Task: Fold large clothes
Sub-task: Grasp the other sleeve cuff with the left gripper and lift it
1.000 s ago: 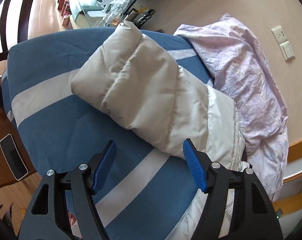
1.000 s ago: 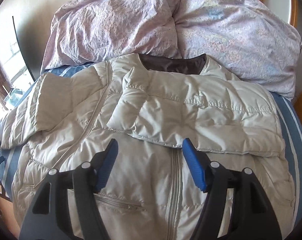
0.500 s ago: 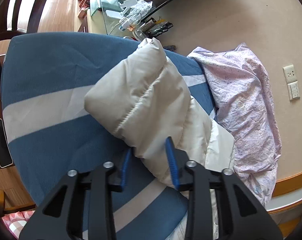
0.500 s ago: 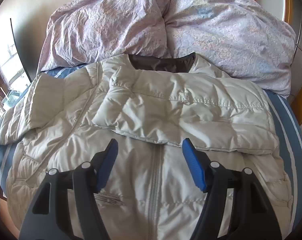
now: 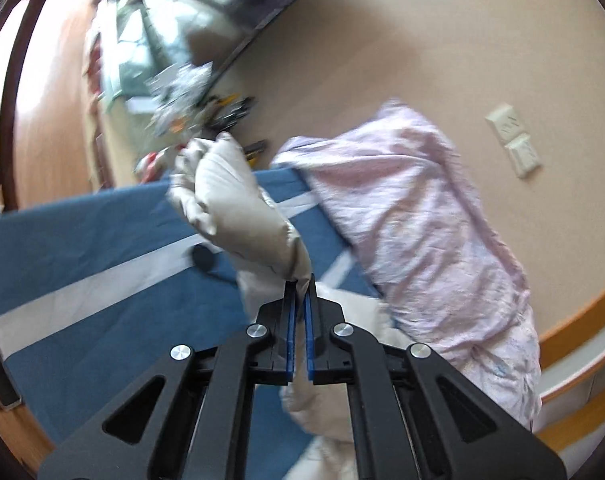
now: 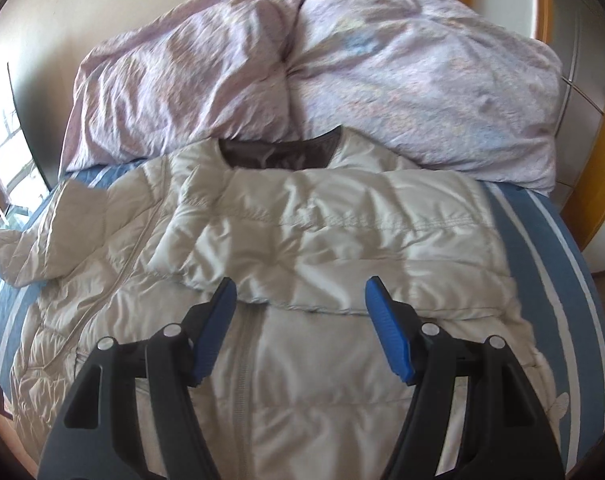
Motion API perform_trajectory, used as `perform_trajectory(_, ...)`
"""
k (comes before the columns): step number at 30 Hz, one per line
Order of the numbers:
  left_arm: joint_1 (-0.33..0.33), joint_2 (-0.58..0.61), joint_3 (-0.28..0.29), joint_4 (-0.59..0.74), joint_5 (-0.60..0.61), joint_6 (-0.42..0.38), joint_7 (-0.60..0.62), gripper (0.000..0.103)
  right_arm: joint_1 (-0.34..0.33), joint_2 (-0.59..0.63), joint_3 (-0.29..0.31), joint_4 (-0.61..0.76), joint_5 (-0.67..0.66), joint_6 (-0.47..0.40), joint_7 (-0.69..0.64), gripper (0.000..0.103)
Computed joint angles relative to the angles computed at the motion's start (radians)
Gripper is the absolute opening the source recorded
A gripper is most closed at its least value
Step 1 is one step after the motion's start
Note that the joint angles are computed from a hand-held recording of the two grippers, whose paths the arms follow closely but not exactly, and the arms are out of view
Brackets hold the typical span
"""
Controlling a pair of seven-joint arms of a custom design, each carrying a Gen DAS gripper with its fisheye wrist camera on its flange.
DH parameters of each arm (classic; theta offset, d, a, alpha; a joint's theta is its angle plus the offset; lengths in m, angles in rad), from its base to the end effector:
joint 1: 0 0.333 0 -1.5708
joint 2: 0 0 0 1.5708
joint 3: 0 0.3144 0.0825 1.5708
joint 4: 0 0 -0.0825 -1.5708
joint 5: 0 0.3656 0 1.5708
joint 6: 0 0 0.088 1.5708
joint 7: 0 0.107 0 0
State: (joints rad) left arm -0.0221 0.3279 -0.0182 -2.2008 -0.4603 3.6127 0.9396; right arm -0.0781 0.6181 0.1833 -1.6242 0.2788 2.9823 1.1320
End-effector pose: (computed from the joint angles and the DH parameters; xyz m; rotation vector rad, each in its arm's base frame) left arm 0.5838 0.0337 0.3723 -2.3568 0.5307 -1.2841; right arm 0.7220 0.0297 0.3603 -1.9143 1.5485 -0.5975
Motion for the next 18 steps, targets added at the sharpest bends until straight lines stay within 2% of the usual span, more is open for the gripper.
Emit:
perform_trajectory(4,-0.043,0.006,-0.008,0.121,0.075,-0.003,0.1,0.002,-0.015,0.003,-0.008,0.016,0.01,0.002,0.011,0.067)
perform_trajectory(8,-0.001,0.056,-0.111,0.263,0.289,-0.008,0.093,0.002,-0.023,0.011,-0.023,0.037,0.014,-0.003,0.031,0.067)
perform_trajectory(11,0.076,0.133,-0.238,0.39,0.504,-0.053,0.025,0.002,-0.023,0.018,-0.037,0.049,0.01,-0.011,0.047,0.067)
perform_trajectory(12,0.113,0.181,-0.305,0.454,0.593,-0.082,-0.002,0.002,-0.021,0.018,-0.042,0.049,0.007,-0.01,0.052,0.067)
perform_trajectory(14,0.155,0.247,-0.386,0.53,0.691,-0.12,-0.029,0.002,-0.02,0.022,-0.054,0.054,-0.001,-0.012,0.063,0.067)
perform_trajectory(16,0.22,0.355,-0.525,0.632,0.803,-0.188,-0.034,0.002,-0.021,0.024,-0.062,0.059,-0.006,-0.015,0.074,0.067)
perform_trajectory(18,0.241,0.438,-0.611,0.706,0.836,-0.253,0.004,0.002,-0.019,0.029,-0.073,0.068,-0.013,-0.02,0.089,0.067)
